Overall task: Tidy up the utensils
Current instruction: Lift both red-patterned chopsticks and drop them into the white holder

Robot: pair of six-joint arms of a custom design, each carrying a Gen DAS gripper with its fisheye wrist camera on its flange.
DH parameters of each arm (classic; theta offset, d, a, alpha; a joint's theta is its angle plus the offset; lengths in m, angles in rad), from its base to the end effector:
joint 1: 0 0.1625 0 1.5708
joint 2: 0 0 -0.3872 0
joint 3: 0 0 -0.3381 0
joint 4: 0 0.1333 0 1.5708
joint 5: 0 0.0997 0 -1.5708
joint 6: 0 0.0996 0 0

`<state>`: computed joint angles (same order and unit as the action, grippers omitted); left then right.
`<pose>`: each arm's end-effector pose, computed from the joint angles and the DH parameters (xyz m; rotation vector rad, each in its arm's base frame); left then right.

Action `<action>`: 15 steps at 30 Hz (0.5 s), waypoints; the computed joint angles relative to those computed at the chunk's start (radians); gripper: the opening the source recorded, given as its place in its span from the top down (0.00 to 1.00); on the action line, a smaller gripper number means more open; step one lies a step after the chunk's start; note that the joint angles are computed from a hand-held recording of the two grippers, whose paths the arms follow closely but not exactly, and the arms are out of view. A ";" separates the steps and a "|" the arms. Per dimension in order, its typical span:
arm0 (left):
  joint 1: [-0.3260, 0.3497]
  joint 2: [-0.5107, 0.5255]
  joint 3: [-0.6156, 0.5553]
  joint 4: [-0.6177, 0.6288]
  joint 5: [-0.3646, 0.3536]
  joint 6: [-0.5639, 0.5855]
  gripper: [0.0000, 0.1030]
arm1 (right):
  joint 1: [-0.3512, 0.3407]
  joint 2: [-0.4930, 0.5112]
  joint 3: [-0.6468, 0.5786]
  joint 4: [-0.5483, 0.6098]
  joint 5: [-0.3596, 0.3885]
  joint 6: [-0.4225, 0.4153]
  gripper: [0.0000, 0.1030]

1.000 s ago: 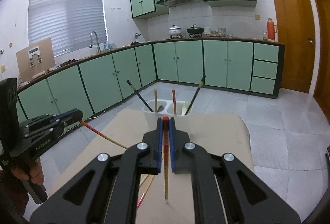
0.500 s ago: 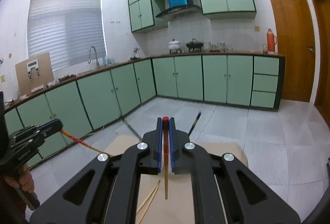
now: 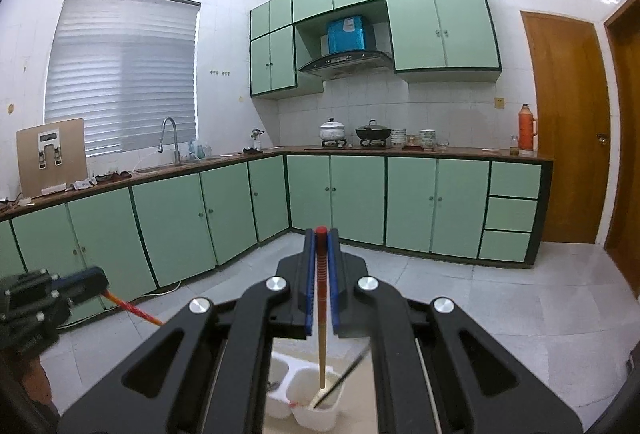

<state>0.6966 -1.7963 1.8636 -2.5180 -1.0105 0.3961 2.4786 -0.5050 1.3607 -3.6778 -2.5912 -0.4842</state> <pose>-0.1715 -0.3862 0.5402 1.2124 2.2164 -1.3155 0.5353 -0.3566 0.1728 0.6277 -1.9475 1.5631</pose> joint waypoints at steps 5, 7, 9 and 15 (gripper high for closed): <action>0.077 0.087 -0.041 0.007 -0.042 -0.003 0.95 | -0.050 0.020 0.004 0.044 0.032 0.051 0.95; 0.109 0.118 -0.047 -0.006 -0.061 0.001 0.95 | -0.073 0.024 0.024 0.062 0.037 0.087 0.95; 0.133 0.148 -0.055 -0.008 -0.076 0.004 0.95 | -0.092 0.016 0.054 0.091 0.052 0.145 0.95; 0.174 0.204 -0.067 0.002 -0.091 0.012 0.95 | -0.124 -0.007 0.115 0.185 0.084 0.290 0.95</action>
